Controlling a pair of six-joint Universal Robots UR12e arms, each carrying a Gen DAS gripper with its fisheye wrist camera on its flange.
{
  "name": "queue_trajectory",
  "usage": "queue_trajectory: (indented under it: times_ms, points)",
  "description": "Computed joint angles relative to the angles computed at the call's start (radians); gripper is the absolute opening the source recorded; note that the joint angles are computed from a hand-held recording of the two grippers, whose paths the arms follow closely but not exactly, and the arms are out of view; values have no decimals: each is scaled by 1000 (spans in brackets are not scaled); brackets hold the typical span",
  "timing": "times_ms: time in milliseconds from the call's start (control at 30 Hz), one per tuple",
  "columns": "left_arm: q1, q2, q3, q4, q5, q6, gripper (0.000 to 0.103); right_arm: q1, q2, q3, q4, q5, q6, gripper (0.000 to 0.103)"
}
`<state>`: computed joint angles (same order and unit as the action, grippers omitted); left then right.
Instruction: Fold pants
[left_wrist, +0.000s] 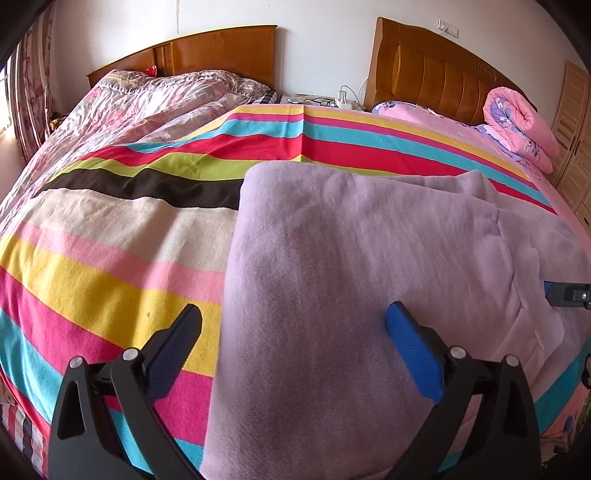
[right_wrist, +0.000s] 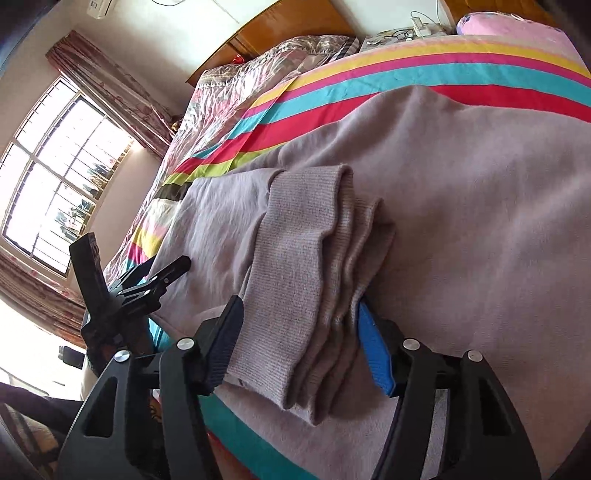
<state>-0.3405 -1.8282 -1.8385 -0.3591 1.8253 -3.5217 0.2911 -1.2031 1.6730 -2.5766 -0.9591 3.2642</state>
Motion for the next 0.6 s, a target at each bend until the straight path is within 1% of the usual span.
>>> queue_trajectory:
  times_ms: [67,100,133,167,200,233,300,433,467,533,567,600]
  points:
    - [0,-1,2,-1,-2,1,100,-4,0,6,-13,8,10,52]
    - [-1,-2,3,-3,-1,1,100,-3,3,5,-23,3,18,46]
    - [-1,-2,4,-4,1,1,101,-2,8,3,-42,-7,31,39]
    - [-1,-2,4,-5,0,0,101,-2,13,2,-58,-16,42,34]
    - [-1,-2,5,-6,1,-1,101,-2,19,-2,-67,-18,52,28]
    - [-3,-2,6,-10,5,-2,101,-1,23,-4,-75,-17,55,22]
    - [-9,-3,10,-14,23,5,100,7,18,-5,-96,-48,27,15]
    - [-23,2,17,-9,59,31,100,18,-7,-1,-149,-97,-8,13]
    - [-25,3,18,-2,56,36,100,20,-10,-3,-151,-121,-12,13]
    - [-29,2,24,2,53,48,100,26,-8,-7,-142,-194,-29,13]
    - [-31,0,27,2,52,56,100,22,-2,-9,-125,-197,-22,13]
    - [-33,-2,31,-3,51,66,100,14,5,-11,-105,-175,-17,13]
